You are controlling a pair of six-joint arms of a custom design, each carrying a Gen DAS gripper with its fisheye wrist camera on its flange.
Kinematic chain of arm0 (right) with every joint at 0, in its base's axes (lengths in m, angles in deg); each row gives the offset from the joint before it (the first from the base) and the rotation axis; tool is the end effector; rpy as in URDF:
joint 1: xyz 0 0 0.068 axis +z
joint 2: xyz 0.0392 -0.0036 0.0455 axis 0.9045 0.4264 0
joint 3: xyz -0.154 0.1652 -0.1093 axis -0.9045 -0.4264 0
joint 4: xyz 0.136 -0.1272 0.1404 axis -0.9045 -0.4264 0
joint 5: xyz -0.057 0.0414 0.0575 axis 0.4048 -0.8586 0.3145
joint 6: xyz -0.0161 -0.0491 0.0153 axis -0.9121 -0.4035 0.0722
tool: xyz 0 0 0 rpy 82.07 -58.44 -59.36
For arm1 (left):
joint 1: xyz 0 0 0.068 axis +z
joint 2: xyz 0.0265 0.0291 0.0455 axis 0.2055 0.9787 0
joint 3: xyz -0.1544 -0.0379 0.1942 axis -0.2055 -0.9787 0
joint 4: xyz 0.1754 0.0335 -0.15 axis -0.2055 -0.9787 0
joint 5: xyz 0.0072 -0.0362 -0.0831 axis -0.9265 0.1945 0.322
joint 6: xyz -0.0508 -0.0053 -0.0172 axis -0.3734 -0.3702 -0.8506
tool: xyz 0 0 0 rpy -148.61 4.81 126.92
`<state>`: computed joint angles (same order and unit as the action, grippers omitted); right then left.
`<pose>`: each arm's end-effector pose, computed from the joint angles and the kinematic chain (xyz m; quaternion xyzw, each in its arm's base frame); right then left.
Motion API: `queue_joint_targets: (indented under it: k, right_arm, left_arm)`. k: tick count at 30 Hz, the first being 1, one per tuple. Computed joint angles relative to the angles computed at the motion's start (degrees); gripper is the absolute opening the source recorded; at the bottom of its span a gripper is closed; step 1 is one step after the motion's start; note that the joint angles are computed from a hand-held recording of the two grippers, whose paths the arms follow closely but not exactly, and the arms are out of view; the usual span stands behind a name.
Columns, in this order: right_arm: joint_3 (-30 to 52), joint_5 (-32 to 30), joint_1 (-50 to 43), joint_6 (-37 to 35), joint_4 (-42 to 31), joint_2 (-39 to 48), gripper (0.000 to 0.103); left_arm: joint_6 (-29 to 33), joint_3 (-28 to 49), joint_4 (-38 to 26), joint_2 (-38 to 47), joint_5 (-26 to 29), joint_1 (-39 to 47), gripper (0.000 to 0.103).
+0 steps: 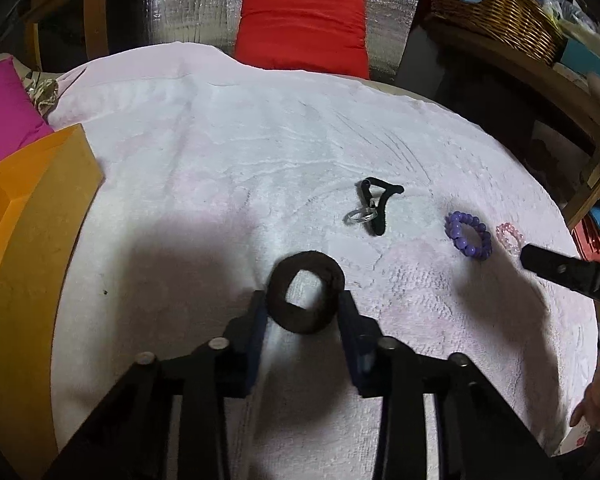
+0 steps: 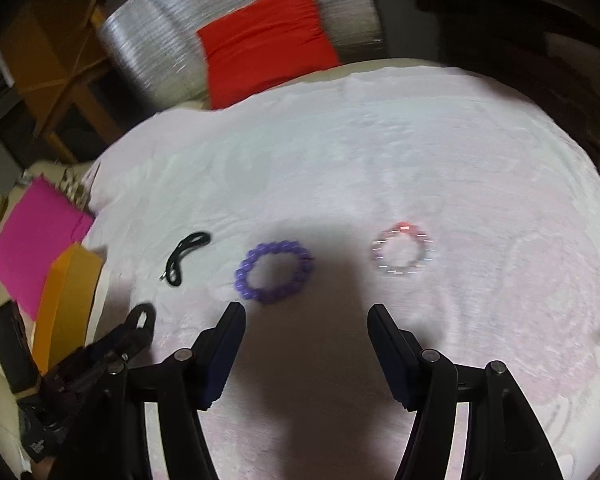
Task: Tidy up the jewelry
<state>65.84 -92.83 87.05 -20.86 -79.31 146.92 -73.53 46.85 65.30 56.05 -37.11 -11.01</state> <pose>0.3438 0.1457 0.0871 -0.0438 0.9430 0.1710 0.2820 0.2843 -0.1125 0.0798 -0.0614 0.9416 -0.0501 0.3274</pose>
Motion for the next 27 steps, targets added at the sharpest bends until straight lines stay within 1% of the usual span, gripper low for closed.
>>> queue_joint_targets:
  k: [3,6,8,10,13,14,15,16,17,18,20,22,25,27]
  right_arm:
    - [4.5,1.1,1.5,-1.7,-2.5,3.4,0.067]
    - [8.5,3.1,2.6,-2.6,-4.2,6.7,0.067]
    - [11.2,5.5,3.4,-2.6,-5.2,9.1,0.068]
    - [12.4,8.0,4.3,-3.4,-4.2,10.7,0.070]
    - [13.7,10.4,5.2,-4.2,-3.1,12.1,0.070]
    - [13.7,10.8,5.4,-4.0,-2.8,12.2,0.068]
    - [13.7,11.1,5.6,-3.8,-2.1,12.4,0.058]
    - [14.0,11.9,5.8,-3.8,-2.0,12.6,0.050]
    - [13.5,12.6,5.5,-4.2,-1.6,12.1,0.038]
    - [13.5,13.0,5.5,-4.2,-1.5,12.2,0.029]
    - [13.4,12.7,5.0,-3.4,-1.2,12.1,0.025]
    - [12.4,10.7,3.9,-1.9,-0.8,11.5,0.024]
    - [10.7,8.2,2.8,-1.3,0.3,10.3,0.024]
    - [8.6,6.6,2.2,-1.4,1.4,8.9,0.023]
  left_arm:
    - [0.1,-1.5,1.2,-1.1,0.8,0.8,0.023]
    - [0.5,-2.3,2.1,-1.6,1.4,1.3,0.019]
    - [0.6,-2.5,2.5,-1.6,1.7,1.6,0.018]
    - [0.5,-2.5,2.9,-1.4,2.3,2.1,0.018]
    - [0.1,-2.5,3.4,-1.1,3.4,2.8,0.018]
    - [-0.1,-2.5,3.4,-1.0,3.5,2.8,0.018]
    - [-0.1,-2.3,3.3,-0.9,3.6,2.9,0.018]
    - [-0.3,-2.3,3.3,-0.8,3.7,2.9,0.018]
    - [-0.5,-2.4,3.5,-0.8,4.1,3.1,0.018]
    - [-0.7,-2.4,3.6,-0.6,4.8,3.5,0.020]
    - [-1.2,-2.8,3.8,-0.7,5.5,3.8,0.023]
    - [-1.4,-3.4,4.5,-1.1,5.8,4.0,0.023]
    - [-0.8,-4.3,5.5,-2.1,4.5,3.4,0.023]
    - [-0.3,-4.9,6.3,-3.0,3.7,2.8,0.019]
